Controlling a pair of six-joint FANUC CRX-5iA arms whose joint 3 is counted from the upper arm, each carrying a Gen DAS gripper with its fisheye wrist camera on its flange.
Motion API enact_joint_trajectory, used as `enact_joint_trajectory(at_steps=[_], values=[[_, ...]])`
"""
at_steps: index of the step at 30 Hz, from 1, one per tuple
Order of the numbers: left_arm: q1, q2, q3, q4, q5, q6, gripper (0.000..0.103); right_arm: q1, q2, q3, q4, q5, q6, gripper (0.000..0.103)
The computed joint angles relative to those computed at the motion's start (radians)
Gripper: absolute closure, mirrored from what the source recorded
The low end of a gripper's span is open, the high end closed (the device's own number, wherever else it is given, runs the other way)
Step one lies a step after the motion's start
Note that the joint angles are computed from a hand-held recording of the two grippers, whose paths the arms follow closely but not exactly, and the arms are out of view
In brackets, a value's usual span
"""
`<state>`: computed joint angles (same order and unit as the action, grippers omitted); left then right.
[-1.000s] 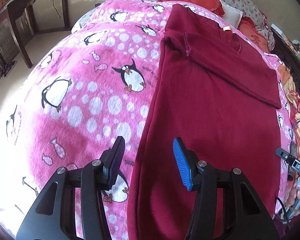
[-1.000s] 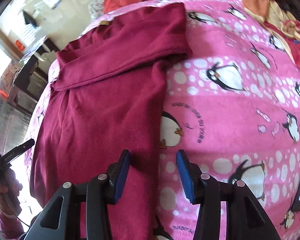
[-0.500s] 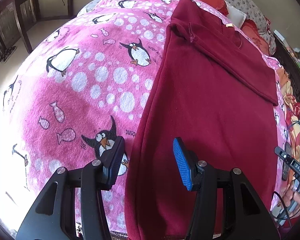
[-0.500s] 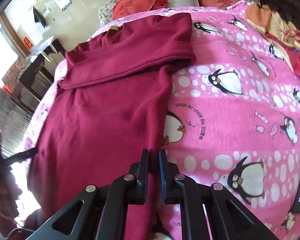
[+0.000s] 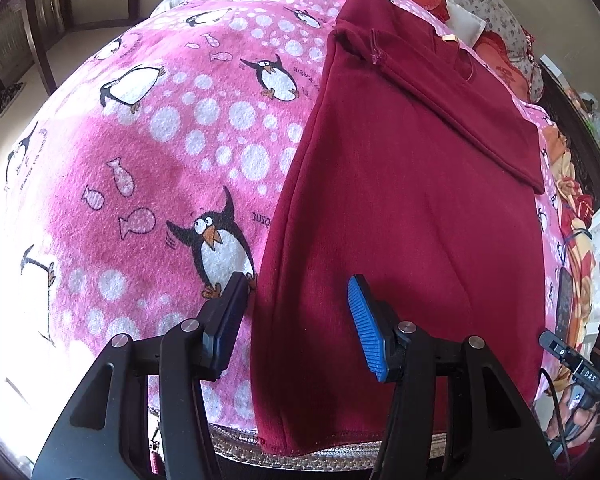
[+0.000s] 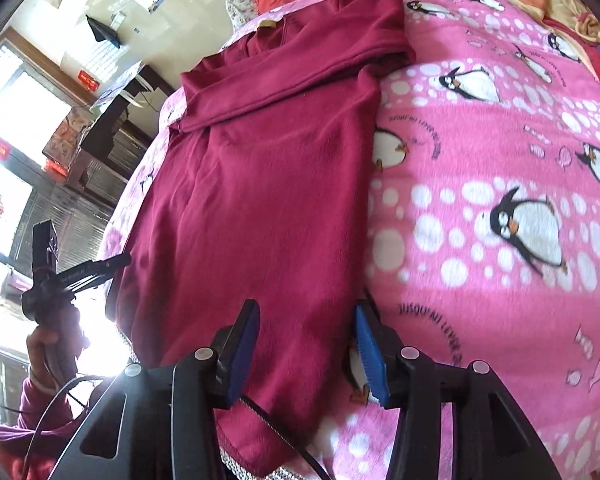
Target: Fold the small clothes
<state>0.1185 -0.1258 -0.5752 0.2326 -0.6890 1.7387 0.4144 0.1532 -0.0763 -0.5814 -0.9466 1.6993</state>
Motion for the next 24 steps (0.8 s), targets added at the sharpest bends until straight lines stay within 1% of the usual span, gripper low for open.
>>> enact_joint_trajectory(at_steps=[6,8,10,13,19,24], values=[[-0.012,-0.004,-0.012,-0.007,0.028,0.023,0.043,-0.027,0.011,0.011,-0.043,-0.023,0.021,0.055],[-0.013,-0.006,-0.015,-0.007,0.038,0.038,0.043,-0.033,0.016,0.018,-0.052,-0.032,0.03,0.054],[-0.015,-0.008,-0.018,-0.012,0.042,0.054,0.042,-0.04,0.022,0.025,-0.069,-0.038,0.045,0.051],[-0.017,-0.009,-0.015,-0.018,0.035,0.063,0.042,-0.048,0.026,0.03,-0.091,-0.046,0.066,0.045],[-0.023,-0.014,-0.01,-0.041,0.027,0.108,0.042,-0.056,0.041,0.047,-0.124,-0.062,0.106,0.04],[-0.054,0.005,0.037,-0.126,-0.012,0.19,0.042,-0.081,0.059,0.067,-0.166,-0.097,0.15,0.039]])
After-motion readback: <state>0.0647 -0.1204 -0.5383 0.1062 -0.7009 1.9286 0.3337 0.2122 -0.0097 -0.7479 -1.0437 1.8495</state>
